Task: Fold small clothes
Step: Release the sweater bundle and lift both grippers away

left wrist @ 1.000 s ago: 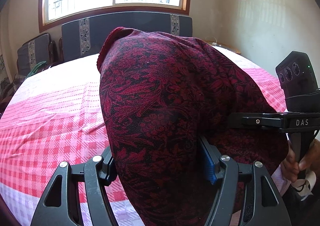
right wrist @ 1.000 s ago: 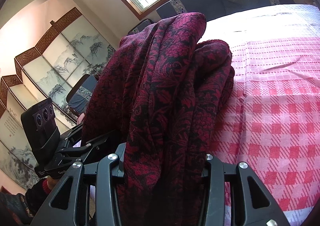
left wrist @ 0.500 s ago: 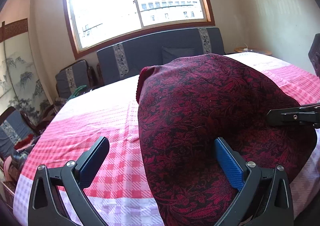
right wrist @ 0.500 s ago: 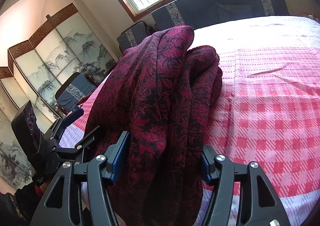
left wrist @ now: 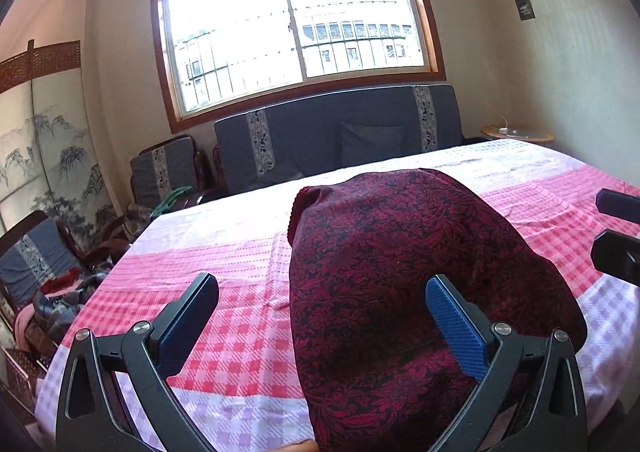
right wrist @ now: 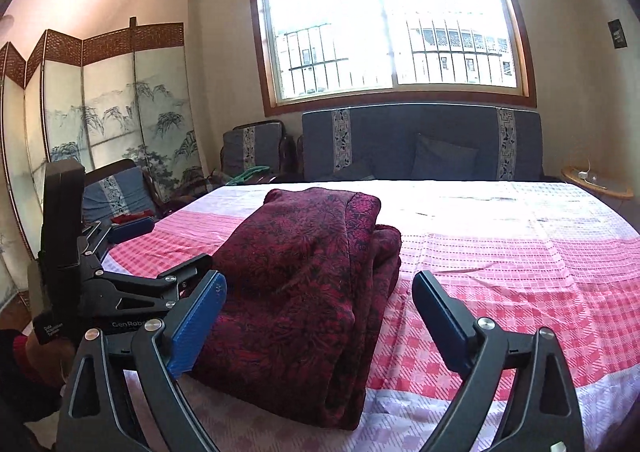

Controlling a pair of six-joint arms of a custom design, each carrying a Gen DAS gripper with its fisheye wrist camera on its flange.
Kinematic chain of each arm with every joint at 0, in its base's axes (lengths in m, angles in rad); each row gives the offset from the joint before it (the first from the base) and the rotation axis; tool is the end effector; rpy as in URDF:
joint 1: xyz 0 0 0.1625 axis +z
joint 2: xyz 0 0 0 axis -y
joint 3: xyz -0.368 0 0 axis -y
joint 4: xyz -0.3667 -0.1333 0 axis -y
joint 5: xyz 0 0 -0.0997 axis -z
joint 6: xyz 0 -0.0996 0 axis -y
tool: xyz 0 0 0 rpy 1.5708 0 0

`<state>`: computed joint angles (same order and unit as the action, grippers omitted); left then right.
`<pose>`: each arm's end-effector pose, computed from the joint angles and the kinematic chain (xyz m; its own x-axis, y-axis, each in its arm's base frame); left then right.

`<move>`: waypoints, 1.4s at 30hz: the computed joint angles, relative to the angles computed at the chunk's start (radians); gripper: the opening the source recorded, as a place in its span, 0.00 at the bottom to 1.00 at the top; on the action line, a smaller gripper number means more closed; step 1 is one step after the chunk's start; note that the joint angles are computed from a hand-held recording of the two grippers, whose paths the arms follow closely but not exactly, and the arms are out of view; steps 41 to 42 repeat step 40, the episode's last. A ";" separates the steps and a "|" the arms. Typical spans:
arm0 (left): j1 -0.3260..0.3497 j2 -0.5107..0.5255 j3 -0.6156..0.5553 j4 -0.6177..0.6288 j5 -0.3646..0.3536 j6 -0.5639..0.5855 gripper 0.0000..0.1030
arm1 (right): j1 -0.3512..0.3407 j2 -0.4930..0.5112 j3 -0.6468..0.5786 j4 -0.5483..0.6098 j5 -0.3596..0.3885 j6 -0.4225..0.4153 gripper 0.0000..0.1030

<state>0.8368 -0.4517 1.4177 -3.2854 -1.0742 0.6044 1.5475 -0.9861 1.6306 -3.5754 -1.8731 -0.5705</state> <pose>-0.3161 -0.6202 0.0252 -0.4370 0.5956 -0.6740 0.8982 0.2498 -0.3617 0.0894 -0.6123 0.3267 -0.8002 0.1508 0.5805 -0.5077 0.3452 -0.7894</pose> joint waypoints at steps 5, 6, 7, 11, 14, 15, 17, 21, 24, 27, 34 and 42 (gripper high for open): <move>0.004 -0.033 0.002 0.038 -0.047 -0.023 1.00 | -0.001 -0.018 0.028 -0.004 0.002 0.018 0.92; 0.003 -0.039 0.003 0.048 -0.049 -0.030 1.00 | -0.003 -0.021 0.035 -0.009 0.003 0.020 0.92; 0.002 -0.043 0.004 0.054 -0.050 -0.036 1.00 | -0.003 -0.022 0.037 -0.009 0.004 0.023 0.92; 0.001 -0.058 0.010 0.072 -0.067 -0.051 1.00 | -0.006 -0.029 0.050 -0.014 0.005 0.022 0.93; 0.000 -0.059 0.006 0.074 -0.066 -0.053 1.00 | -0.006 -0.031 0.054 -0.018 0.004 0.021 0.94; 0.000 -0.061 0.005 0.077 -0.069 -0.055 1.00 | -0.005 -0.029 0.052 -0.018 0.002 0.020 0.94; 0.000 -0.061 0.008 0.074 -0.074 -0.058 1.00 | -0.004 -0.032 0.055 -0.020 0.001 0.019 0.95; -0.001 -0.067 0.008 0.086 -0.076 -0.071 1.00 | -0.004 -0.034 0.062 -0.024 -0.002 0.016 0.96; -0.001 -0.067 0.003 0.104 -0.081 -0.080 1.00 | -0.004 -0.034 0.063 -0.022 -0.002 0.014 0.96; 0.000 -0.067 -0.002 0.116 -0.086 -0.080 1.00 | -0.003 -0.036 0.068 -0.022 -0.001 0.013 0.97; -0.007 -0.042 -0.011 0.058 -0.050 -0.066 1.00 | -0.006 -0.037 0.066 -0.009 -0.002 0.018 0.98; -0.011 -0.035 -0.032 0.061 -0.025 -0.094 1.00 | -0.005 -0.036 0.065 -0.016 -0.005 0.014 0.98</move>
